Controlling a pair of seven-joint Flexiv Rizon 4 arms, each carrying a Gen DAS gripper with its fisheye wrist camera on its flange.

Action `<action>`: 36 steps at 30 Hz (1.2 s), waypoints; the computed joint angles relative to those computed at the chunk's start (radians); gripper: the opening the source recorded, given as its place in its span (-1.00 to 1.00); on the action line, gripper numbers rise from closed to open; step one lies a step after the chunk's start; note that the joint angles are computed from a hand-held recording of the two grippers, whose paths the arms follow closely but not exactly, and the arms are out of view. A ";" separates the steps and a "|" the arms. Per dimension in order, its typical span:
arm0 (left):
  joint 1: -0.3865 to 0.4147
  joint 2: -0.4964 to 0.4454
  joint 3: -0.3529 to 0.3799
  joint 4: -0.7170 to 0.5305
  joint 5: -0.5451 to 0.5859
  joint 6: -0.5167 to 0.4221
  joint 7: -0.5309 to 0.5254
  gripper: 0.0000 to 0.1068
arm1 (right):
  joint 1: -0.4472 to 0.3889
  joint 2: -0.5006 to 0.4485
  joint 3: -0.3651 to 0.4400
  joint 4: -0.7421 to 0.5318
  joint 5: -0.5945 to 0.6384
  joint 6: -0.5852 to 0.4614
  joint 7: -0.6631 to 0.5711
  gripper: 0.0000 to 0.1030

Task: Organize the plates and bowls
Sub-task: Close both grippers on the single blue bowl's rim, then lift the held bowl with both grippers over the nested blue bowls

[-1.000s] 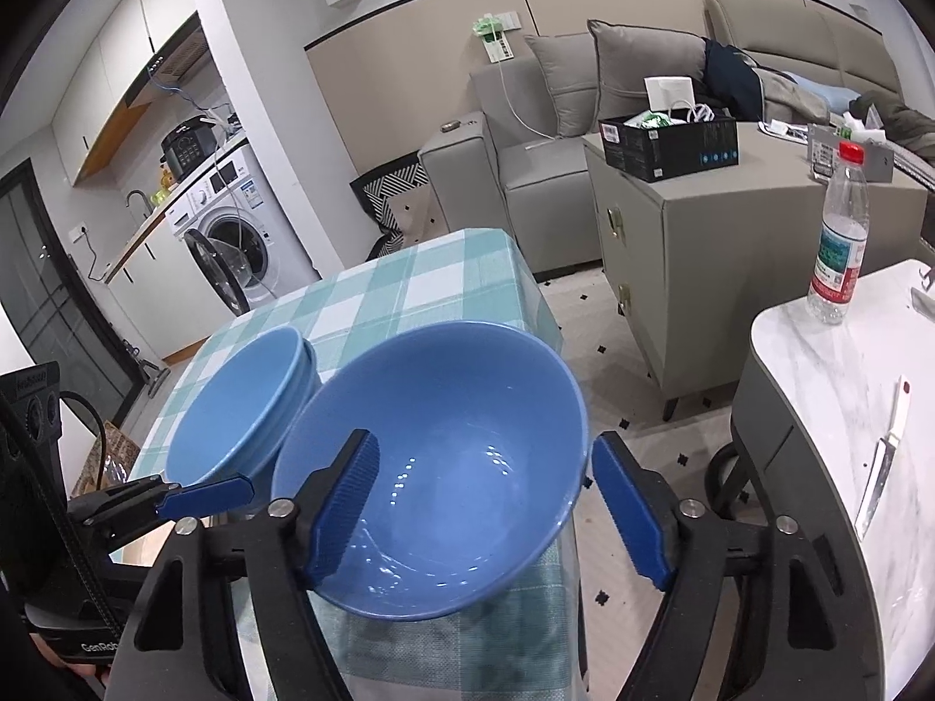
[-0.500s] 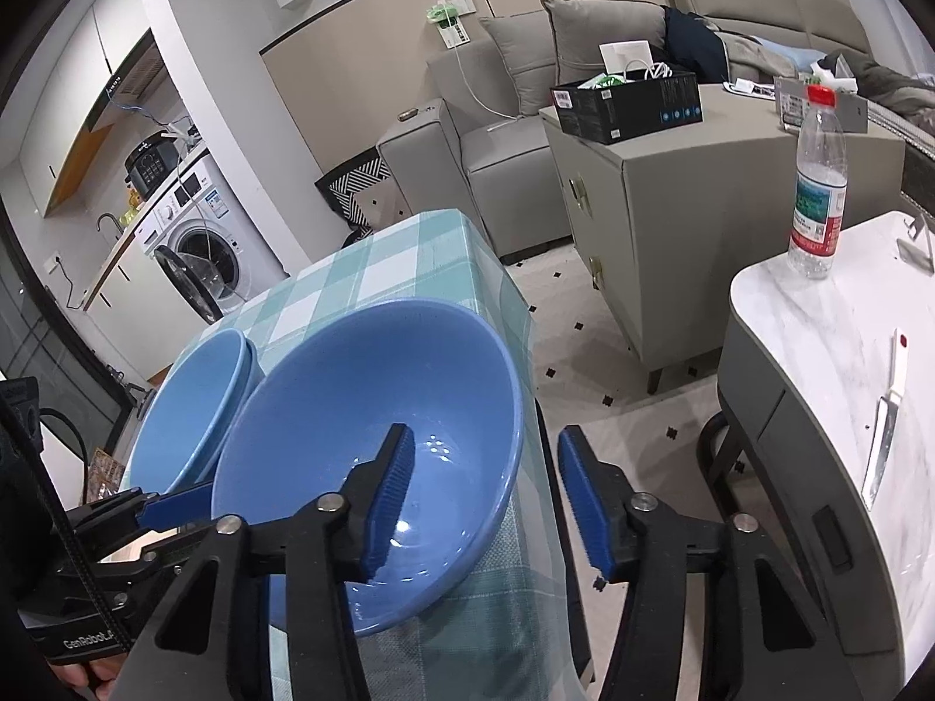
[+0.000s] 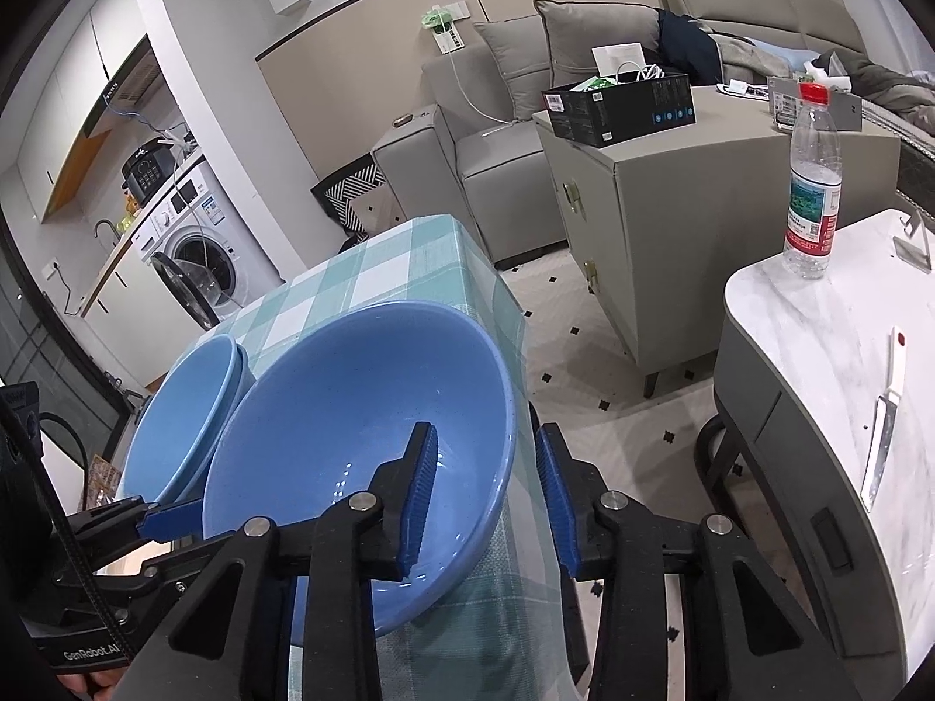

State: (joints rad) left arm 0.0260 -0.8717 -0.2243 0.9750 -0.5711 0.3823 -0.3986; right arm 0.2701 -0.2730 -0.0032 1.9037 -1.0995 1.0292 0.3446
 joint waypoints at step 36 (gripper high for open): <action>0.026 0.061 -0.025 0.105 -0.073 0.110 0.111 -0.19 | 0.041 0.008 0.016 -0.048 -0.033 -0.128 -0.069 -0.55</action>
